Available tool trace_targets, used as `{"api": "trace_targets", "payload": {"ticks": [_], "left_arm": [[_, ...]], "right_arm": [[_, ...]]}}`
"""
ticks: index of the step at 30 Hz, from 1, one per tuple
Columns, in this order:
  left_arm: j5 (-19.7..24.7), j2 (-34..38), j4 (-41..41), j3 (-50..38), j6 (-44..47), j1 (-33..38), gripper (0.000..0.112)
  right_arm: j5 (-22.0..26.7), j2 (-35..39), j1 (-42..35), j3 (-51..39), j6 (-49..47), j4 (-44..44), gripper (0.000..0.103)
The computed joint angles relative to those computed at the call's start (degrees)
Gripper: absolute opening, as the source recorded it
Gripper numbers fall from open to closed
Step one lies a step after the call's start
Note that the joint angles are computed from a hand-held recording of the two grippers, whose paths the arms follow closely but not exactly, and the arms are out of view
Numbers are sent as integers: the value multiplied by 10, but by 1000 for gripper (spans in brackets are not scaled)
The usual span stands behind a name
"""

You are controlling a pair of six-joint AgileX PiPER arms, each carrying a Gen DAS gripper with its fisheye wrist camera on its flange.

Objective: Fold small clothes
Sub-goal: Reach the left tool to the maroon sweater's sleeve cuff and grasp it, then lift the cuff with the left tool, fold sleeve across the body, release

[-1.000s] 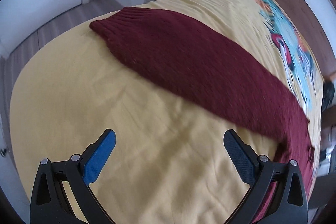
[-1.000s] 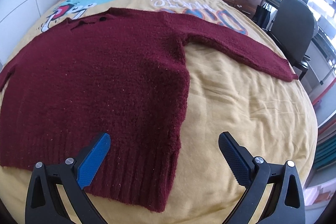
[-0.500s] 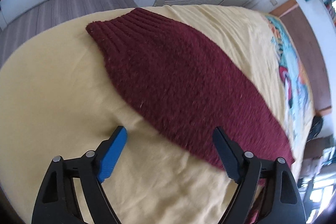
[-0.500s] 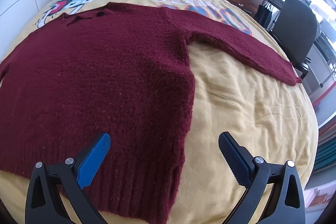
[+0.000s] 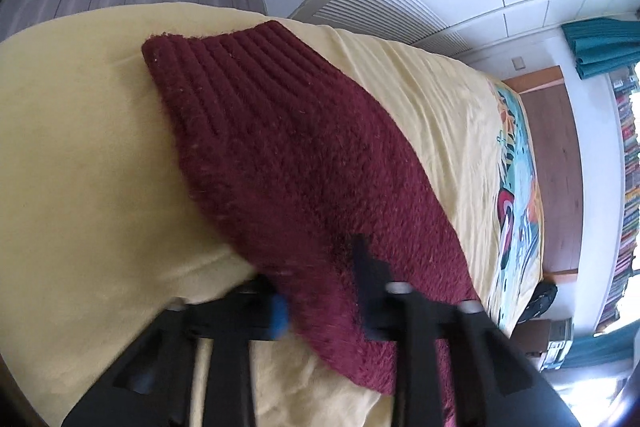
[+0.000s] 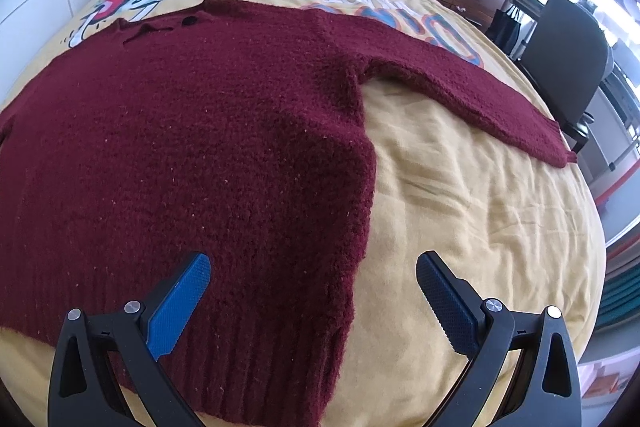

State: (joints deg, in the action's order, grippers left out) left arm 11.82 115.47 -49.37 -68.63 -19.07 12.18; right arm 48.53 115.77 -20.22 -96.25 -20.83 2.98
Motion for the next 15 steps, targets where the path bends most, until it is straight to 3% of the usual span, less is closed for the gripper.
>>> {"api": "trace_targets", "payload": {"ticks": [2, 5, 7, 15], "left_arm": [[1, 4, 29, -7, -28, 1, 8], [6, -2, 159, -20, -141, -11, 7], [8, 1, 202, -35, -178, -21, 6], [26, -14, 240, -83, -202, -52, 6]], "right_arm": [[-1, -2, -2, 2, -1, 0, 103], [-1, -4, -5, 4, -2, 3, 103], [-2, -7, -9, 6, -4, 5, 103], [-8, -21, -27, 24, -21, 28, 103]]}}
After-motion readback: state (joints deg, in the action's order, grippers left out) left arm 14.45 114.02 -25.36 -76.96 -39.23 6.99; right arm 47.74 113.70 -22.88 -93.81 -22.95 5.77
